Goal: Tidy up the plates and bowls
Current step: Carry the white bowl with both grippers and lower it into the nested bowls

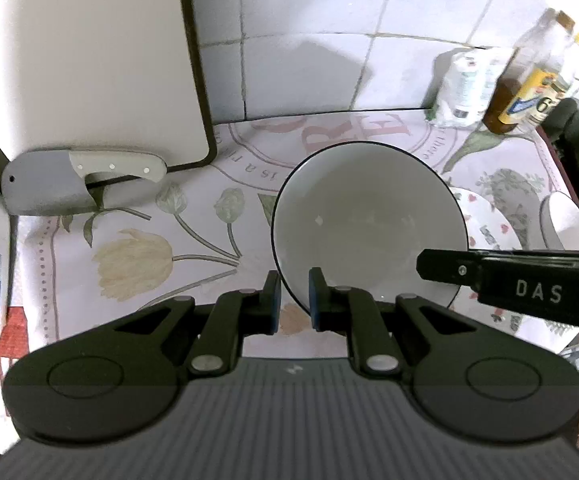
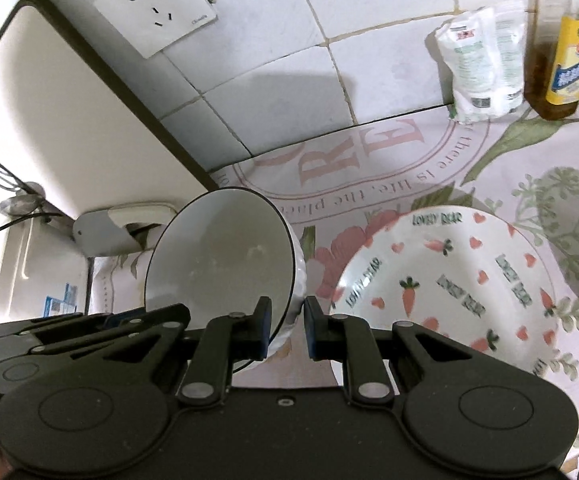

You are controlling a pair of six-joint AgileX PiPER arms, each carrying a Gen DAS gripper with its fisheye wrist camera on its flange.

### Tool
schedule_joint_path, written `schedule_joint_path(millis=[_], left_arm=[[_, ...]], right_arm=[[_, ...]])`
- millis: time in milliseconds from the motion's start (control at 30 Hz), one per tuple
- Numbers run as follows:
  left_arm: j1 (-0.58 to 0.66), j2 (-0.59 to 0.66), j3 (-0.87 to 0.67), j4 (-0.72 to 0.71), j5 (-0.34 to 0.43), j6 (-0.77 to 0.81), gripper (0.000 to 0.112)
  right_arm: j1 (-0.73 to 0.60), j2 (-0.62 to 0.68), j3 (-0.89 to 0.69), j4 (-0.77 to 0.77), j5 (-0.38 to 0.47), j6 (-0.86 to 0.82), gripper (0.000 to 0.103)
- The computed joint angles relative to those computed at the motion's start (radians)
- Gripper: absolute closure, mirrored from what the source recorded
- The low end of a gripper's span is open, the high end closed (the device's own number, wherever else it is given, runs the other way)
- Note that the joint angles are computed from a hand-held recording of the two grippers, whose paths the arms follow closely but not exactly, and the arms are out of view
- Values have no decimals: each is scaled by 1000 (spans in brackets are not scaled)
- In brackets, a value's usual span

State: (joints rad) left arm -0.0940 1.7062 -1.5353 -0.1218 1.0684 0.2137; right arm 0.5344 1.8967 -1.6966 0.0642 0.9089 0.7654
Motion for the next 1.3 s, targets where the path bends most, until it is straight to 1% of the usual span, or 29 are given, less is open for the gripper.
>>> schedule_joint_path(millis=[133, 233, 400, 567, 733, 967, 1067, 1167, 1200, 1267, 1300], left_arm=[[-33, -55, 22, 13, 13, -25, 100], [-64, -90, 38, 19, 23, -70, 100], [-112, -124, 33, -8, 60, -109, 99], [-242, -143, 7, 48, 70, -231, 100], [-366, -108, -53, 84, 86, -330, 99], [-531, -16, -144, 113, 83, -449, 99], [-594, 36, -182, 128, 65, -498, 99], [-632, 97, -224, 129, 50, -534, 99], [-647, 115, -229, 138, 34, -546, 100], [-675, 155, -243, 170, 15, -571, 100], [-677, 177, -254, 159, 7, -575, 100]], right_arm=[[13, -66, 54, -32, -1, 3, 82], [8, -124, 103, -28, 1, 0, 82], [-7, -221, 166, -39, 28, -30, 81], [-58, -334, 259, -25, 35, -71, 81], [-161, -447, 340, 18, 68, -155, 81], [-359, -566, 433, 91, 131, -336, 81], [-454, -587, 464, 127, 147, -431, 81], [-545, -592, 485, 153, 157, -517, 81], [-579, -590, 493, 168, 159, -550, 81], [-668, -576, 508, 243, 159, -642, 81], [-701, -563, 511, 264, 159, -667, 81]])
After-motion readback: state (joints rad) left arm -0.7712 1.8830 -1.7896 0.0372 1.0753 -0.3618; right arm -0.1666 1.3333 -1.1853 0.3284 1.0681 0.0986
